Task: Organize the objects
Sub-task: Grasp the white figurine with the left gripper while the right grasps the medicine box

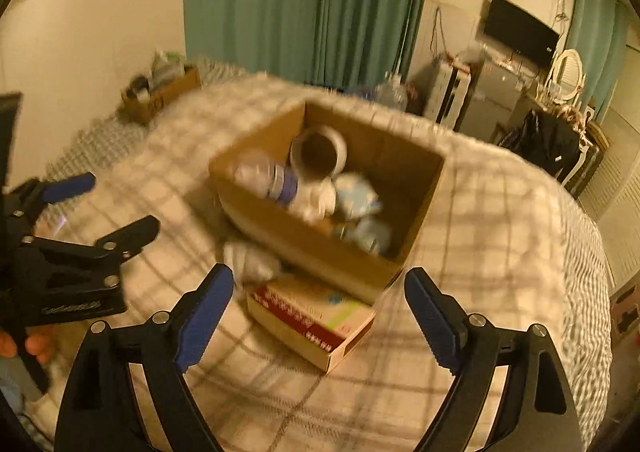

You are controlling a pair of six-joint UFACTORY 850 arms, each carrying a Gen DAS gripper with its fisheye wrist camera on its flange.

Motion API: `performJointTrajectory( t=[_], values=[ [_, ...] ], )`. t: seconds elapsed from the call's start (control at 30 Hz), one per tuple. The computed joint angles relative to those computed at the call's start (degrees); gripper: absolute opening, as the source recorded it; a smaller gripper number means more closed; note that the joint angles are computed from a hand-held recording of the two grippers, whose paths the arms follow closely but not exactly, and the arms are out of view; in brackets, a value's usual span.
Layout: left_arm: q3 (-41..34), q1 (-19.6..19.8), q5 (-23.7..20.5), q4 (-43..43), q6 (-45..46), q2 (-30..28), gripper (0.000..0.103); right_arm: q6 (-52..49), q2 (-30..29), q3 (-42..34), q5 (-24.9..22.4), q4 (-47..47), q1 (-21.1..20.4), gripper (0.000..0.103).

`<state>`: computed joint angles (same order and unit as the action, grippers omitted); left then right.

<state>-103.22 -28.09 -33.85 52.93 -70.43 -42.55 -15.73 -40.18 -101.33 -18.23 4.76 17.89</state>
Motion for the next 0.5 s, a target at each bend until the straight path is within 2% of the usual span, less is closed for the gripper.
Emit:
performJointTrajectory(
  t=[0.07,0.13,0.27,0.4,0.5],
  values=[
    [0.12,-0.36,-2.11,0.14,1.56,-0.75,0.103,8.82,-1.61,-0.25,-0.01,-10.97,0.8,0.088],
    [0.38,-0.21,-2.27,-1.24,3.92,-1.09,0.103,15.12,-3.08,-0.52,-0.81,-20.48,1.64,0.087],
    [0.43,0.75,-3.03,-7.61,9.59,-1.82,0.103,17.48,-6.16,-2.57,-4.49,-27.38,3.04,0.087],
    [1.1,1.79,-1.24,-12.13,12.18,-1.73,0.103,18.71,-8.25,-3.67,-7.78,-33.85,4.49,0.087],
    [1.7,2.1,-0.28,-12.74,12.13,-1.45,0.103,21.59,-11.67,-7.08,-12.71,-39.82,5.59,0.086]
  ],
)
